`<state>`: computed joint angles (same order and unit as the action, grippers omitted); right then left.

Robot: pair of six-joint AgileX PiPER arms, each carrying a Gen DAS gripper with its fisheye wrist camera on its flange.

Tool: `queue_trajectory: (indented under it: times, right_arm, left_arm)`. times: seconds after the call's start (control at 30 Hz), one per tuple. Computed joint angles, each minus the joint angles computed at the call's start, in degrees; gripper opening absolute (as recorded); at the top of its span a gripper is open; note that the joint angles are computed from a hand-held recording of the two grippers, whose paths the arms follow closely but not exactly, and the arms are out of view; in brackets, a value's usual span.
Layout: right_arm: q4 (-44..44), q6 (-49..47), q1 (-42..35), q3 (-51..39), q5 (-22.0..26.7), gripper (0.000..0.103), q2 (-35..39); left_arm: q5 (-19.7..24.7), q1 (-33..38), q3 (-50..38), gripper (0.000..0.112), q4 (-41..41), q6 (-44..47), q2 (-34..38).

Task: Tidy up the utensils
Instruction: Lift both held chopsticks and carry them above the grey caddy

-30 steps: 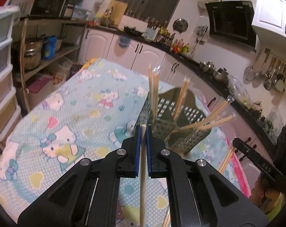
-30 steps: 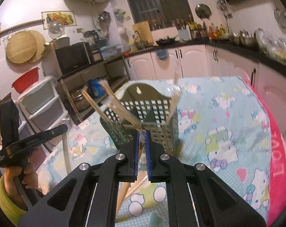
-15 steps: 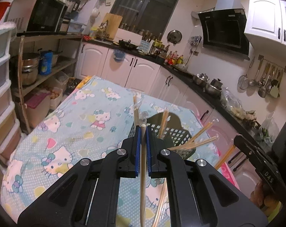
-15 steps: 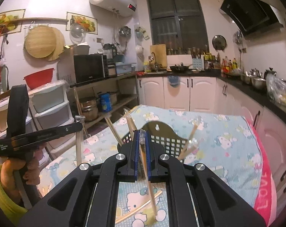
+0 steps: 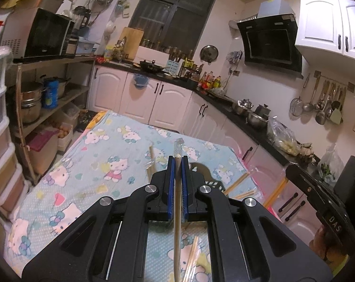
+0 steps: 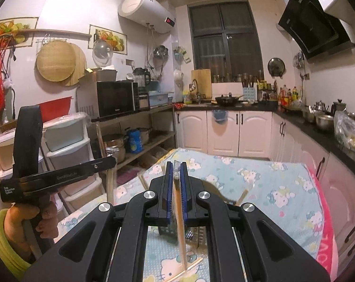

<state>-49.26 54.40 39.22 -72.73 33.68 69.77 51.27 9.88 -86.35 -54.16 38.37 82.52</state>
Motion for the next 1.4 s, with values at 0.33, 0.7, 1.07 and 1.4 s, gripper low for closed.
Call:
queue_trajectory:
  times: [0.33, 0.7, 1.07, 1.4]
  right_arm:
    - [1.63, -3.44, -2.45, -5.77, 1.54, 0.006, 0.86]
    - [2.6, -7.83, -6.27, -13.27, 0.9, 0.006, 3.27]
    - [8.97, -11.72, -13.27, -16.01, -4.34, 0.006, 7.08]
    - [4.57, -6.41, -15.72, -14.78, -8.15, 0.006, 11.29]
  left_arm:
    - [-0.94, -4.97, -8.64, 0.001, 1.99, -4.17, 3.88]
    - [-6.96, -9.93, -18.0, 0.001, 7.95, -10.49, 9.2]
    - [-14.68, -11.57, -23.52, 0.001, 14.55, -17.63, 15.38]
    - [-24.06, -13.79, -17.99, 0.001, 15.0, -15.81, 16.25]
